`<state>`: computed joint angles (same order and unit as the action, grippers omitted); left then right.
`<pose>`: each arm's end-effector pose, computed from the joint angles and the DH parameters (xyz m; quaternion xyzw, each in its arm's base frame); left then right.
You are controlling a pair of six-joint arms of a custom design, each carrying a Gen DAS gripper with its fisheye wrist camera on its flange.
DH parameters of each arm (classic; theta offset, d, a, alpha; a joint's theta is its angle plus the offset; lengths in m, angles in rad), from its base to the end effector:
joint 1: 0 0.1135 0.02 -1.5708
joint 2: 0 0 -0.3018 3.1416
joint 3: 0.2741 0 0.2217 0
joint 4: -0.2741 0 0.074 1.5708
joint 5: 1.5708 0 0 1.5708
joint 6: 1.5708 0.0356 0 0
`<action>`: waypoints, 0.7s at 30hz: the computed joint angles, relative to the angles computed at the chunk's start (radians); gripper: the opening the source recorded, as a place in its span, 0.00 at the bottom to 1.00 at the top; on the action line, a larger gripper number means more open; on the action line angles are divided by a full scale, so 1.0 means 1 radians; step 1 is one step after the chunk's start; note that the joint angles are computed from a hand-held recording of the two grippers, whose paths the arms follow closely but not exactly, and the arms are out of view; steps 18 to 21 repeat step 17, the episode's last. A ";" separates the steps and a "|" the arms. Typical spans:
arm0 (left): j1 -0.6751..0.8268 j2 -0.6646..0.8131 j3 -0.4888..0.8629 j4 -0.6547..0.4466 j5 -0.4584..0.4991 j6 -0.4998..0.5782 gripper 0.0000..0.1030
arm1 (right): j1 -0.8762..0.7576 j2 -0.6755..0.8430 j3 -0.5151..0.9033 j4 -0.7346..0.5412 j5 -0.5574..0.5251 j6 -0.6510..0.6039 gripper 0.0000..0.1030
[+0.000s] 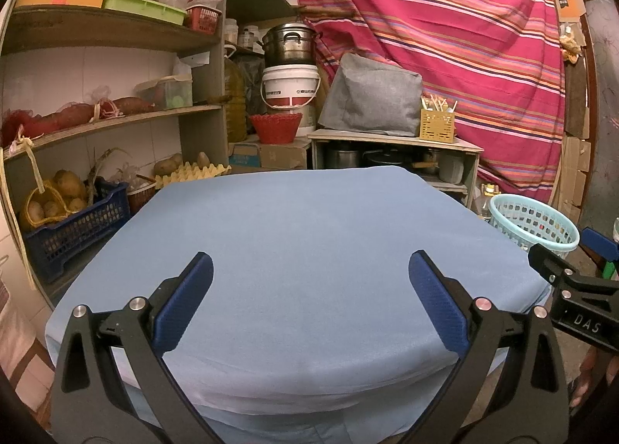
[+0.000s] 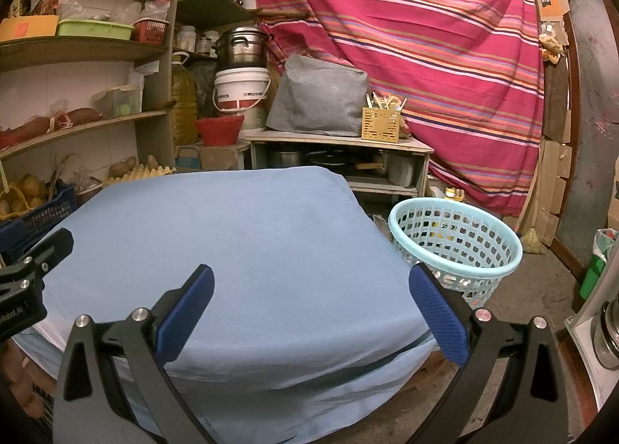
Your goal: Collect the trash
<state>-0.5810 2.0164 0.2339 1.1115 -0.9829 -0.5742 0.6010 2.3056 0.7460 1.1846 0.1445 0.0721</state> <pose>0.2146 -0.1055 0.1063 -0.2025 0.7946 0.1467 0.5532 0.3216 0.2143 0.0847 -0.1762 0.8063 0.1291 0.5496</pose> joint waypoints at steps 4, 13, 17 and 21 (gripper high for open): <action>0.002 0.004 -0.004 0.011 0.003 0.004 0.95 | -0.003 0.000 0.002 -0.001 -0.007 -0.005 0.95; 0.013 0.014 -0.005 0.013 0.007 0.000 0.95 | 0.002 -0.001 0.006 -0.015 -0.001 0.000 0.95; 0.021 0.024 -0.006 0.023 0.013 -0.003 0.95 | 0.005 -0.004 0.023 -0.040 0.001 -0.005 0.96; 0.021 0.024 -0.006 0.023 0.013 -0.003 0.95 | 0.005 -0.004 0.023 -0.040 0.001 -0.005 0.96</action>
